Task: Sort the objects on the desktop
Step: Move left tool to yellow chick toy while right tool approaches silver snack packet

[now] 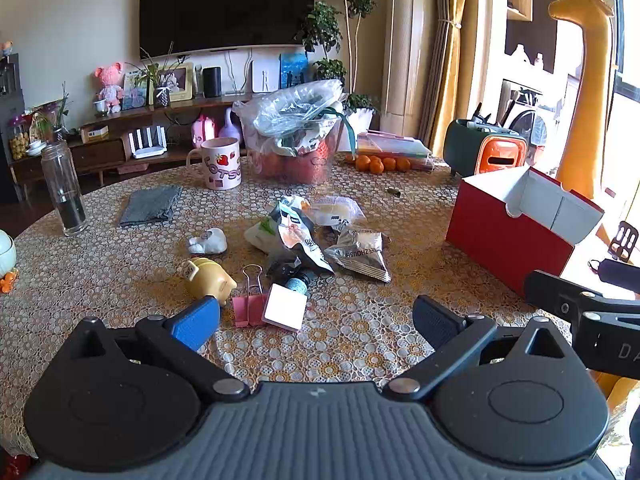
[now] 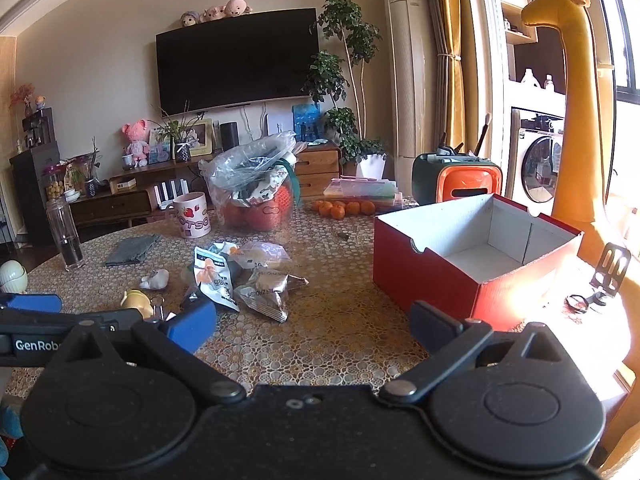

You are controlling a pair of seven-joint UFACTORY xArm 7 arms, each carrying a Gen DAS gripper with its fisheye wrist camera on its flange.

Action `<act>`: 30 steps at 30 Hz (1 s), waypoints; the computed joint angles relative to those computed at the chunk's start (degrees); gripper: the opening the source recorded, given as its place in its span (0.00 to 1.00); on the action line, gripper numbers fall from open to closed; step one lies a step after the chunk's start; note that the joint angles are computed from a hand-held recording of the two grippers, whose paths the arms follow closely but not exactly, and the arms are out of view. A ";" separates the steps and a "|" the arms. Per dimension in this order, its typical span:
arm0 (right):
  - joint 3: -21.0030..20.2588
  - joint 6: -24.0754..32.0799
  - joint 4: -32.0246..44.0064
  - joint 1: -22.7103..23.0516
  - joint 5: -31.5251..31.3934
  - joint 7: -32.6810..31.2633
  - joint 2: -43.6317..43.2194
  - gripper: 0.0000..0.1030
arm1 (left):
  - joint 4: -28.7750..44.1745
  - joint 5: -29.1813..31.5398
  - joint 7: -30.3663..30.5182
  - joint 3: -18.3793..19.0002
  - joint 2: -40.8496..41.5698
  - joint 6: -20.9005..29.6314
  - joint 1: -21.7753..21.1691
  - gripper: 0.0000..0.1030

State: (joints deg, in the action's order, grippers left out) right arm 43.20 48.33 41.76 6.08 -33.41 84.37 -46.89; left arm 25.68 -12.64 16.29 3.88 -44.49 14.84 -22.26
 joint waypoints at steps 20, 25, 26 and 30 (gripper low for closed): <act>-4.49 -13.11 -0.07 -3.42 -7.88 -2.93 10.40 1.00 | 4.88 -2.08 4.18 4.04 12.35 -7.25 -1.90 1.00; -5.11 -16.10 1.21 -5.84 -13.43 -2.38 14.81 1.00 | 6.90 -1.67 5.12 4.50 18.20 -11.85 -1.20 1.00; -5.33 -16.09 1.78 -6.24 -14.42 -2.19 15.99 0.99 | 7.71 -1.69 5.25 4.91 19.49 -12.15 -1.29 1.00; -6.71 -16.30 3.78 -7.01 -19.62 -0.15 20.40 0.99 | 11.31 -2.46 6.36 6.42 25.10 -13.84 -1.54 1.00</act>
State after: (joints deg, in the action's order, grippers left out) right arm 36.49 32.04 45.54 -0.93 -53.03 84.22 -26.48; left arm 36.98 -15.09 22.65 10.29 -19.38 1.00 -23.81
